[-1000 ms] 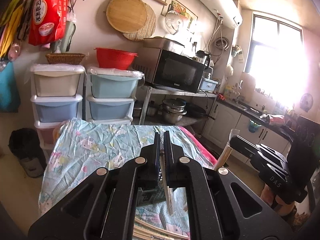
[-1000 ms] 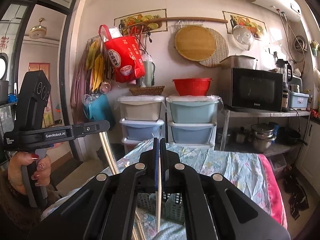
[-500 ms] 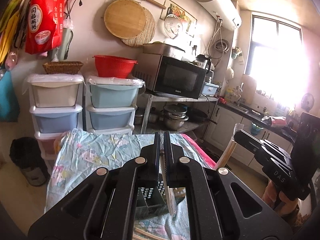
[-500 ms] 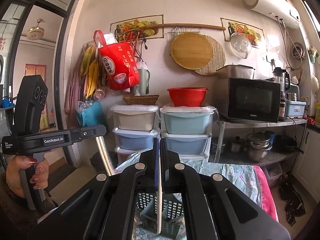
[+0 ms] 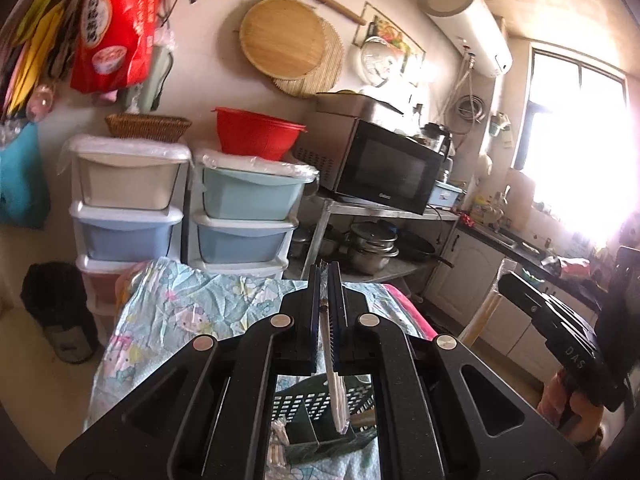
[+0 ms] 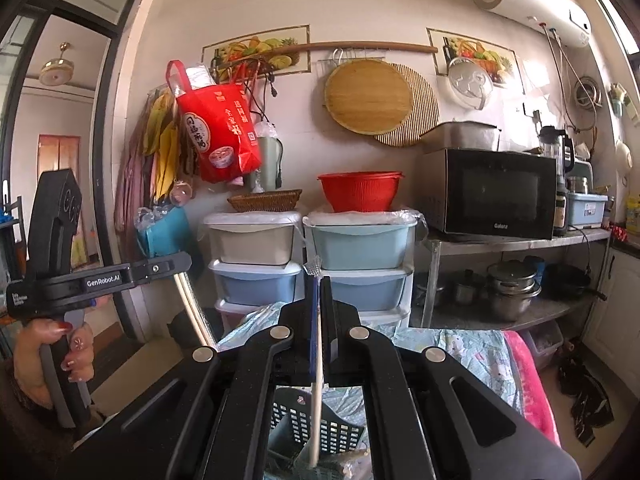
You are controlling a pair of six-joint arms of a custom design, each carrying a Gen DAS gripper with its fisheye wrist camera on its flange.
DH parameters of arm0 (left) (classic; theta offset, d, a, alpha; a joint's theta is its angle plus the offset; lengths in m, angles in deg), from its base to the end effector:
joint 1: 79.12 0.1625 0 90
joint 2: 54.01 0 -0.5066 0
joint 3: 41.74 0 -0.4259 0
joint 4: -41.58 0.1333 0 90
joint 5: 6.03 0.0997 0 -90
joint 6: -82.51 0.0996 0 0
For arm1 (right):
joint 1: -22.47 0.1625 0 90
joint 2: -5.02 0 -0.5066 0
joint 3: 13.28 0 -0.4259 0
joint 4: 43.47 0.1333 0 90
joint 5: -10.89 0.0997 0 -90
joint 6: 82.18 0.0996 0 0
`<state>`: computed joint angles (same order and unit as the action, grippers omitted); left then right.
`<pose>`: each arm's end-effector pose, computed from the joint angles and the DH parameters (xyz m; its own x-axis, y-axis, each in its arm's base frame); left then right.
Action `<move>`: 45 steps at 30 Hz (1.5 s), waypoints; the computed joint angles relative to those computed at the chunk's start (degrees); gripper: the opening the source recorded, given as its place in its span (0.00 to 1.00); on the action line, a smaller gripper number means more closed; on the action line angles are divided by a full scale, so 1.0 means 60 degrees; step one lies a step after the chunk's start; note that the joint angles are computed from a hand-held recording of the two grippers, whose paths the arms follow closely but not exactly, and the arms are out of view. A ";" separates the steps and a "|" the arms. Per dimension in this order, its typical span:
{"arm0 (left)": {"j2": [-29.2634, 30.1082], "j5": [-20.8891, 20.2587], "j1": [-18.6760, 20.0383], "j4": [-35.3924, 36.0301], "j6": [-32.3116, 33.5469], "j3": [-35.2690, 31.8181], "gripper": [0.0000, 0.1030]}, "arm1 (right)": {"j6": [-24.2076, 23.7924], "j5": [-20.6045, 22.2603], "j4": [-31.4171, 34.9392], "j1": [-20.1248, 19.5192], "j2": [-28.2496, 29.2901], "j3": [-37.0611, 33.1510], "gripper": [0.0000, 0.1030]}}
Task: Organize utensils
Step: 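Lower the left tool's chopstick into a caddy slot while the right tool inserts its chopstick, then open the left tool to release its chopstick while the right tool opens too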
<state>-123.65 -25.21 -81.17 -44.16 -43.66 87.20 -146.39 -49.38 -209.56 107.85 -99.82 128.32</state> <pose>-0.4167 -0.2126 0.1674 -0.8649 -0.1631 -0.4746 0.4291 0.2500 -0.8679 0.1544 -0.3570 0.3936 -0.4437 -0.8001 0.4038 -0.7750 0.1163 -0.6211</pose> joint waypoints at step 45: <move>0.2032 -0.0948 0.0957 -0.2756 0.1855 0.0497 0.02 | 0.0171 -0.1745 -0.1616 -0.0497 0.2150 0.0286 0.10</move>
